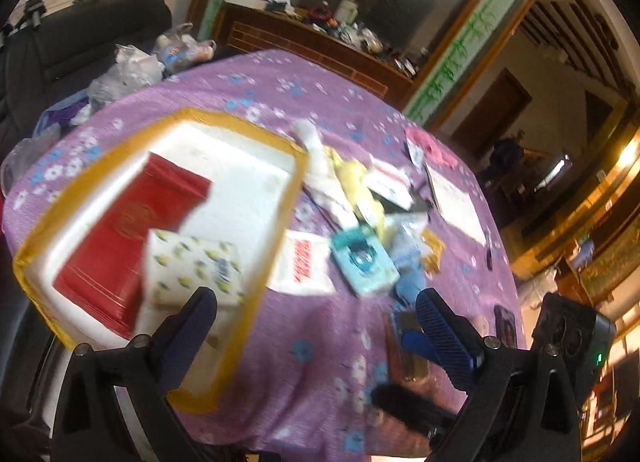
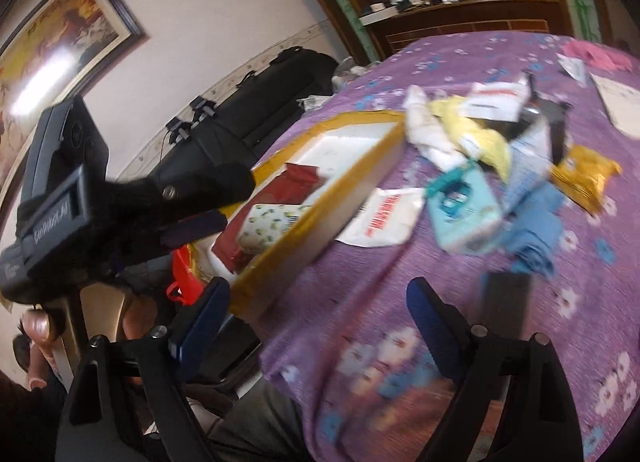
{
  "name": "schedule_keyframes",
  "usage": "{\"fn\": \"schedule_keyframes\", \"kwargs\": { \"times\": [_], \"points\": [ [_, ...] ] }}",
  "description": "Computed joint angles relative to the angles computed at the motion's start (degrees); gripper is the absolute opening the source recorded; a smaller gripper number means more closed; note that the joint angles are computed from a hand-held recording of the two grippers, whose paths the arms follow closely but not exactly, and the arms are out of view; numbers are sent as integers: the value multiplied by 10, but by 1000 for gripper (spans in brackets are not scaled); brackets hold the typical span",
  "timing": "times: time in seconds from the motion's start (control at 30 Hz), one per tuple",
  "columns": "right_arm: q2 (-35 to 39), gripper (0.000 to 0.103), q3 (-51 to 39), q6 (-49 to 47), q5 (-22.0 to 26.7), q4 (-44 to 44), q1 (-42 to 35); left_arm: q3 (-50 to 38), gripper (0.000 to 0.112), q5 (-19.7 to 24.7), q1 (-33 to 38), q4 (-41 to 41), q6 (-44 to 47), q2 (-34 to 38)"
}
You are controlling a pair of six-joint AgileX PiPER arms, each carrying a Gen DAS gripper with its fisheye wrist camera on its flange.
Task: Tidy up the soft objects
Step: 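Place the red packet in the tray with the left tool while the right drops the tissue pack, then grasp the bagged dark box with the left tool while the right grasps the pink ball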
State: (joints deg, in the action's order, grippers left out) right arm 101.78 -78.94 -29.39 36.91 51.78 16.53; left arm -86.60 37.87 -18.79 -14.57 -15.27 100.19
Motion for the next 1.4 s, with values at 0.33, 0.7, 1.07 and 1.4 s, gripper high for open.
{"fn": "schedule_keyframes", "kwargs": {
  "times": [0.33, 0.7, 1.07, 1.4],
  "points": [
    [-20, 82, 56, -32, 3, 53, -70, -28, 101, 33, -25, -15, 10, 32],
    [-22, 82, 68, 4, -4, 27, -114, -55, 101, 61, -51, -37, 36, 69],
    [-25, 79, 62, 81, -8, -43, -152, -154, 100, 90, -123, -26, 74, 162],
    [-61, 78, 83, 64, -7, -61, -223, -179, 63, 89, -157, 77, 27, 200]
  ]
}}
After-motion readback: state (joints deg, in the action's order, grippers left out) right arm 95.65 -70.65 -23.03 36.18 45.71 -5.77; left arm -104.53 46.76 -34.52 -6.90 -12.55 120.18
